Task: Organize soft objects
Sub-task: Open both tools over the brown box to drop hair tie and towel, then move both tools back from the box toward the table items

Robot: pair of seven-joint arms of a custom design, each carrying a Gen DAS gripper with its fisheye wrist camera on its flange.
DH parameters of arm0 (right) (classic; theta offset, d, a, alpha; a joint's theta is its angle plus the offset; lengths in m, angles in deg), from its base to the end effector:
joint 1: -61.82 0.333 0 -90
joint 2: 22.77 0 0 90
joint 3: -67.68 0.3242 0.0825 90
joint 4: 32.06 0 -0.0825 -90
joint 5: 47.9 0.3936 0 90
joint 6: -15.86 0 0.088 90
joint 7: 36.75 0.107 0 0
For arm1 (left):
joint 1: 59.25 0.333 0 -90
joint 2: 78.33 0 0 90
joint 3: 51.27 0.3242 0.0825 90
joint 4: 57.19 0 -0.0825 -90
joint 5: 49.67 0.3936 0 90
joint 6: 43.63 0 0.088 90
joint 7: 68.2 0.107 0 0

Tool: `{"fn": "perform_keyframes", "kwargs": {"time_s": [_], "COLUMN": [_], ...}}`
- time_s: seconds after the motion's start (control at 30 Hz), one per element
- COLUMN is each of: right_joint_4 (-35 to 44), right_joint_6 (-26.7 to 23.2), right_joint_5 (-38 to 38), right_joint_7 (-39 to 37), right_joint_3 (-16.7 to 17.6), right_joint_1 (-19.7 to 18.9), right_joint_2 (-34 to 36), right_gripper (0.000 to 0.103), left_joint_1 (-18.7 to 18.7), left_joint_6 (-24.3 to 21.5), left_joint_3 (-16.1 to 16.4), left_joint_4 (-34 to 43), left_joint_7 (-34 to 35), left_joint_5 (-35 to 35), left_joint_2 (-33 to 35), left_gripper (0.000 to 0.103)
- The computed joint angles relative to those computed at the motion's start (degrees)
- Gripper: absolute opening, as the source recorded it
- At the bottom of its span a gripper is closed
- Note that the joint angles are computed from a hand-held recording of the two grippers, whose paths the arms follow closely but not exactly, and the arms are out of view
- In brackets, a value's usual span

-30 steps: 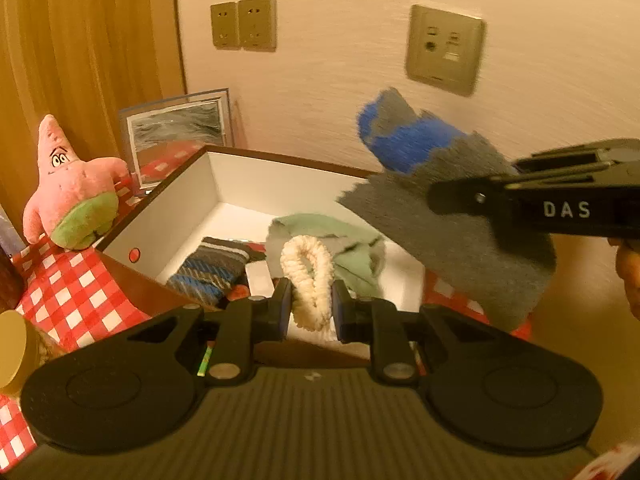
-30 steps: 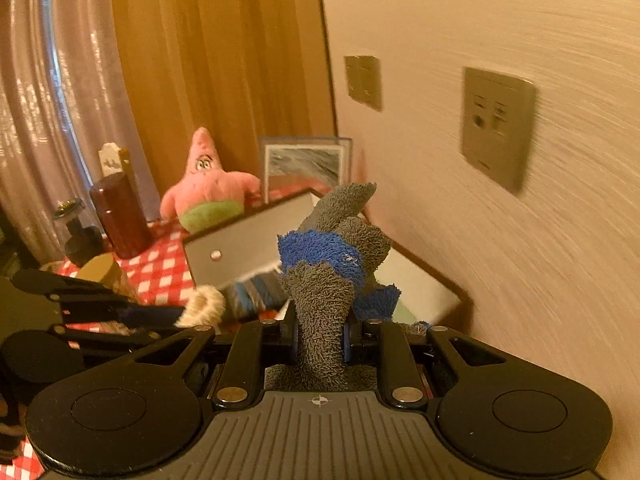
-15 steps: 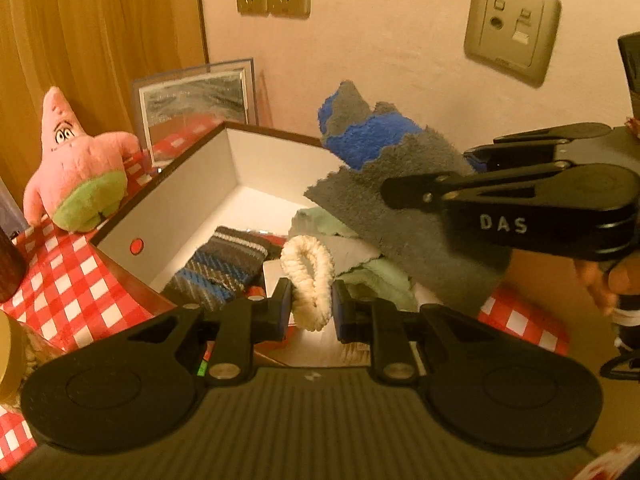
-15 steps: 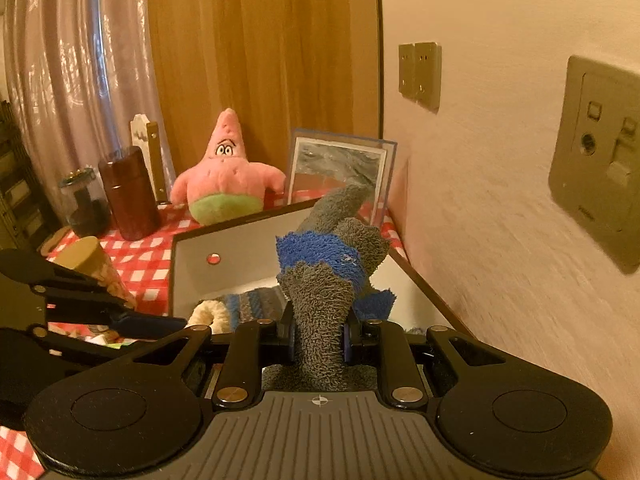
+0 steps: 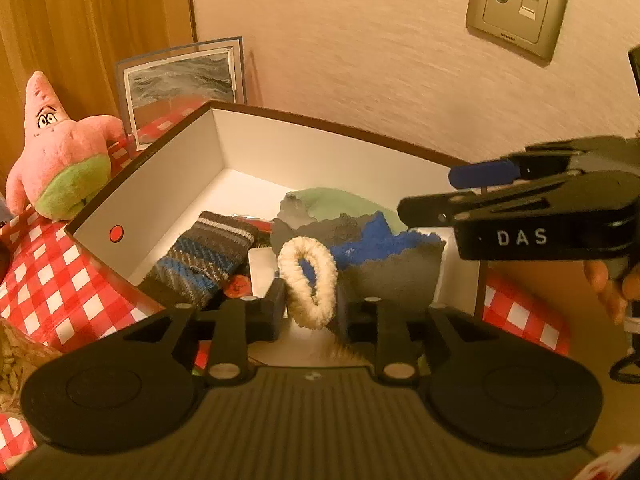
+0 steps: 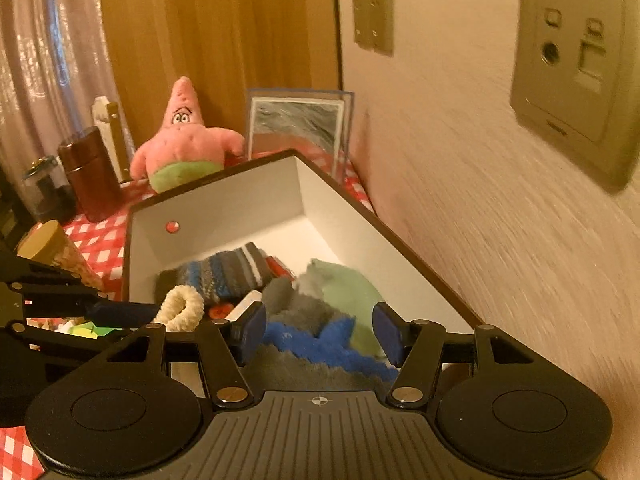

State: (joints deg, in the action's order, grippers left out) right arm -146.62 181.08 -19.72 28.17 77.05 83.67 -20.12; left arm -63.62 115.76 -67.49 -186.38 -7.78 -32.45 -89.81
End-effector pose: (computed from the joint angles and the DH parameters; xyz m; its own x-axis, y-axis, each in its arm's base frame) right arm 0.5455 0.2968 0.5343 0.5699 -0.8135 -0.1160 -0.5792 -0.2975 -0.7590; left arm 0.4987 -0.2101 0.5287 -0.1113 -0.9934 0.0262 -0.7289 0.0637 -0.6817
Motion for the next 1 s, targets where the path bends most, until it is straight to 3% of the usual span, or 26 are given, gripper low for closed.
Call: {"fn": "perform_keyframes", "kwargs": {"time_s": [0.23,0.63,1.0], "right_joint_4": [-0.7,-3.4,-10.0], "right_joint_6": [-0.6,0.4,3.5], "right_joint_5": [-1.2,-1.7,-3.9], "right_joint_7": [2.3,4.4,10.3], "right_joint_3": [-0.3,-1.3,-3.3], "right_joint_1": [0.1,1.3,4.3], "right_joint_2": [-0.8,-3.0,-9.4], "right_gripper": [0.060,0.063,0.063], "left_joint_1": [0.7,0.2,-1.1], "left_joint_6": [1.0,0.7,2.2], "left_joint_3": [-0.2,-0.3,-0.1], "left_joint_4": [-0.1,-2.1,-6.8], "left_joint_7": [-2.1,-1.0,3.7], "left_joint_5": [1.9,-1.5,-8.2], "left_joint_2": [0.0,-2.7,-9.3], "left_gripper": [0.043,0.049,0.049]}}
